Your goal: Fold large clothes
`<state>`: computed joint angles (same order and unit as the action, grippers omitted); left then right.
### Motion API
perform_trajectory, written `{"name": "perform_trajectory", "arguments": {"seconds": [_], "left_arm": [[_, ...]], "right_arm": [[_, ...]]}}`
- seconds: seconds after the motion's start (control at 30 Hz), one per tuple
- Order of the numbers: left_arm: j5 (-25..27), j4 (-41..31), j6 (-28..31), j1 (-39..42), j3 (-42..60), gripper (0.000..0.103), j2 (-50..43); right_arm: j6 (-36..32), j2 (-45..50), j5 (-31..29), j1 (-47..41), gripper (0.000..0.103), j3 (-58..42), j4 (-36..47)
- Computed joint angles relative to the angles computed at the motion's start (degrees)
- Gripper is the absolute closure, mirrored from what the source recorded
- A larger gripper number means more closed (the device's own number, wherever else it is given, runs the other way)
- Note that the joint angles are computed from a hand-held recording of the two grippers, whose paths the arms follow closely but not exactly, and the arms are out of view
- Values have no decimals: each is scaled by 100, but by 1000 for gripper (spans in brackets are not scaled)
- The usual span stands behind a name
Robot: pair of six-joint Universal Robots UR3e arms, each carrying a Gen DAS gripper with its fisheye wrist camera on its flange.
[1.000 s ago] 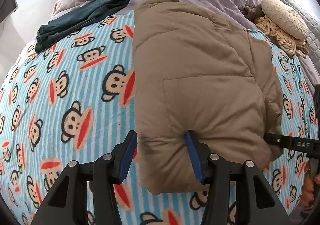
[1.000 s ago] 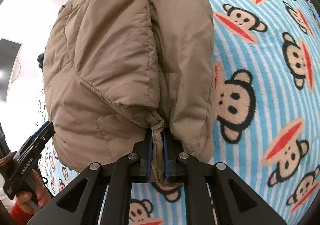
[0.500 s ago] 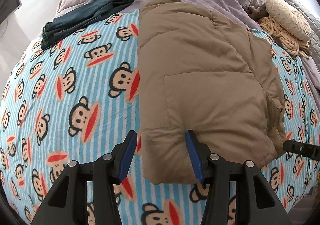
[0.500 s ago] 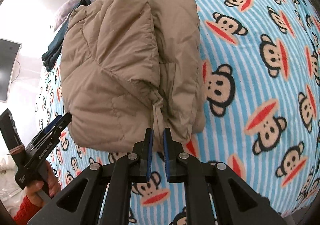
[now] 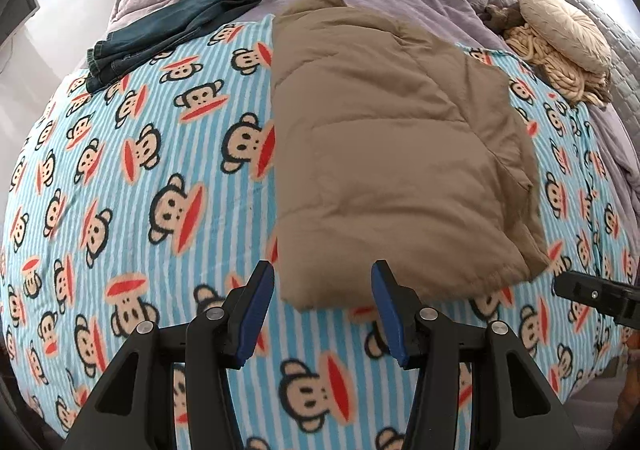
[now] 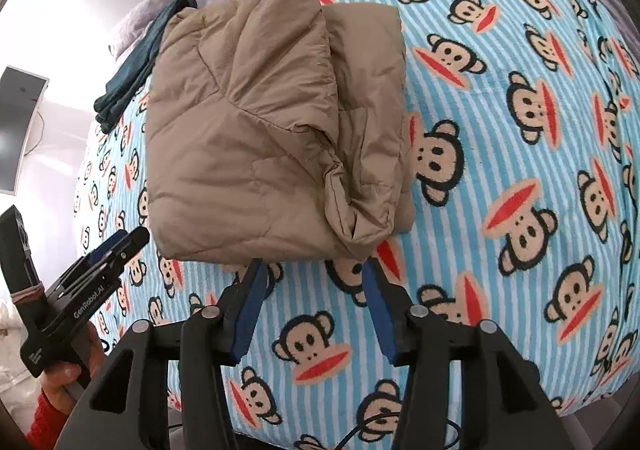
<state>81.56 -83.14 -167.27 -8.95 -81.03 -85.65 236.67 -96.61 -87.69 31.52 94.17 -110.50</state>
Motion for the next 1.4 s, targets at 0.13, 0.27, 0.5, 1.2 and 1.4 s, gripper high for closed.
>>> {"name": "perform_trajectory", "arguments": {"seconds": [0.13, 0.27, 0.5, 1.2, 1.4], "left_arm": [[-13, -418, 43, -25, 64, 51, 261], [54, -716, 76, -113, 118, 51, 530], [1, -1082, 30, -113, 302, 3, 880], [308, -1993, -318, 145, 1862, 3, 626], [410, -1981, -419, 95, 2392, 3, 496]], "right_arm": [[164, -69, -81, 141, 49, -128, 255], [336, -16, -357, 402, 39, -463, 549], [381, 222, -762, 670, 32, -1210, 1081], [758, 1254, -1731, 1316, 15, -3528, 2921], [837, 1883, -2277, 1541, 15, -4896, 3821]]}}
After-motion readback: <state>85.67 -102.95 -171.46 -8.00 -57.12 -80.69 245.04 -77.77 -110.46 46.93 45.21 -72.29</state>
